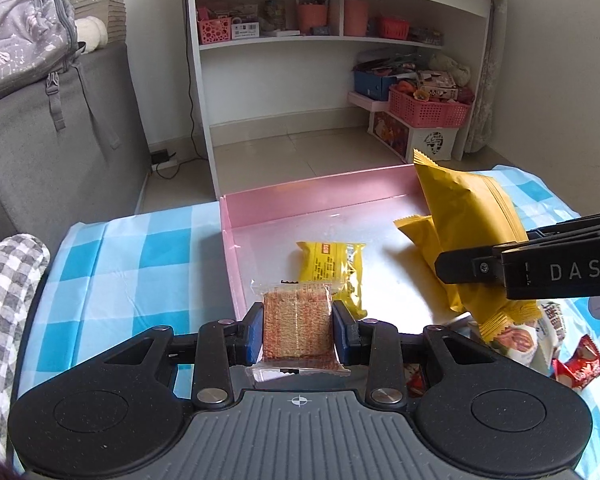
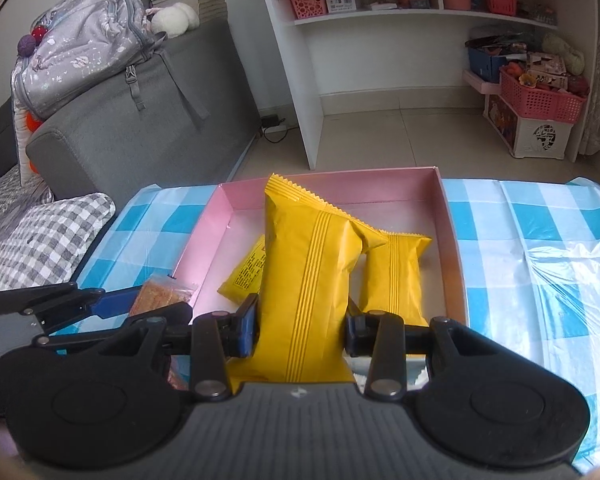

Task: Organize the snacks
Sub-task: 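Carry the wafer pack and cake pack into the pink box and release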

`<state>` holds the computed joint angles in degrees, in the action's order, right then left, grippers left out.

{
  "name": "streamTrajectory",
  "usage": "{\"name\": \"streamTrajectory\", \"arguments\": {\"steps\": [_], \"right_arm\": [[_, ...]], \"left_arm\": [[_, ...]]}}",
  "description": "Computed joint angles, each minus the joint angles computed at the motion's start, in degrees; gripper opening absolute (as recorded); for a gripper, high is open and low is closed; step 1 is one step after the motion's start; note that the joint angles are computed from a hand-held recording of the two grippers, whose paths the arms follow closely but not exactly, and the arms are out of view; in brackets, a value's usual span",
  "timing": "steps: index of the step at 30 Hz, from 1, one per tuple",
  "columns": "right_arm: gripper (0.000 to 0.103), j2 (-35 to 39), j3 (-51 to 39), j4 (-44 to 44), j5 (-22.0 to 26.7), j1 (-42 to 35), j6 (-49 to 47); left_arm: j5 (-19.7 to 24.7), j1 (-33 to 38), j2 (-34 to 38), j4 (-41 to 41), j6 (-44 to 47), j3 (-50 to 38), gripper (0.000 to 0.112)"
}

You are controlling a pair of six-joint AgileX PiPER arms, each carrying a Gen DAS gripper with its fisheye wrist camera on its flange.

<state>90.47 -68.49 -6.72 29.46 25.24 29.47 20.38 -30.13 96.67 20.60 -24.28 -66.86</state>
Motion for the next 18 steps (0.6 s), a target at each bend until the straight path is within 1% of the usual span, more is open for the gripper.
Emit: {"name": "streamTrajectory", "arguments": {"steps": [2, 5, 14, 18], "right_arm": [[0.037, 1.74, -1.34, 2.74, -0.29, -1.12, -2.52], [0.037, 4.28, -3.53, 5.08, 0.25, -2.16, -4.75], [0.037, 9.50, -7.54, 3.85, 0.62, -3.14, -5.17], [0.037, 10.55, -8.14, 4.95, -0.16, -3.45, -6.39]], "left_arm": [[-0.24, 0.05, 1.85, 2.52, -1.16, -1.32, 0.032], [-0.16, 0.27, 4.77, 3.54, -1.06, -4.02, 0.032], [1.24, 0.67, 13.12, 5.66, -0.78, -13.48, 0.032], [2.34, 1.23, 16.59, 4.66, -0.05, -17.80, 0.032]]}}
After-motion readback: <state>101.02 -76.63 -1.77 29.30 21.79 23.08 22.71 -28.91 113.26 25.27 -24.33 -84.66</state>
